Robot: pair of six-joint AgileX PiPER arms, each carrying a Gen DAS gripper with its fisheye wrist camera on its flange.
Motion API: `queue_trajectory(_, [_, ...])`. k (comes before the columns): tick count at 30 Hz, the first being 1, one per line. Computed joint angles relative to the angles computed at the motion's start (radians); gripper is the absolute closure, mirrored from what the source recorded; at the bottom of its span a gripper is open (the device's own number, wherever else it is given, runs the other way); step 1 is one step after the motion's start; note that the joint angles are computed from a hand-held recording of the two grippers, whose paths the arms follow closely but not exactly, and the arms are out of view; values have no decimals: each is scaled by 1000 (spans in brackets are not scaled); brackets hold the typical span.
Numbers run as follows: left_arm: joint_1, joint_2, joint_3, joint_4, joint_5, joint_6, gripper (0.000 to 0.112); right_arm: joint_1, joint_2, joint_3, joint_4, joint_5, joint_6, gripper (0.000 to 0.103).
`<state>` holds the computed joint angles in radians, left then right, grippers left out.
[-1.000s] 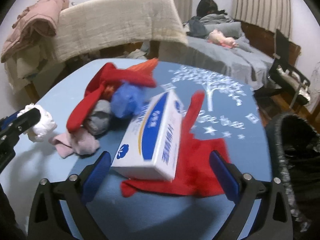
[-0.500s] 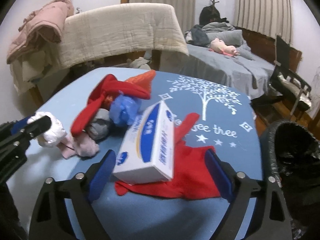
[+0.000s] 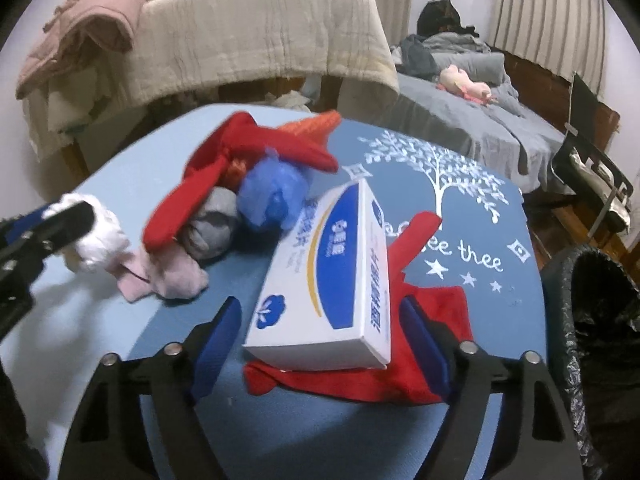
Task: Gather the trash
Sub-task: 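Grasp the white alcohol pads box with the right gripper and lift it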
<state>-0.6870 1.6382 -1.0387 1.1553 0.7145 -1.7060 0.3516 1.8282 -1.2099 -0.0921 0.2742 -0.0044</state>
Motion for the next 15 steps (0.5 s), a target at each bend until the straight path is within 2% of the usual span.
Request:
queue_trajectory(3, [0,1,-1,0,2,2,83,-19,11,-18,105,16,-98,41])
queue_trajectory(11, [-7,3,-3,5,-1,1,83,-114,-57,18,568,62,-524,42])
queue_trajectory(15, [-14,12,-20,-1,-8,16,83,-167,-96,31,676,116,-611,42])
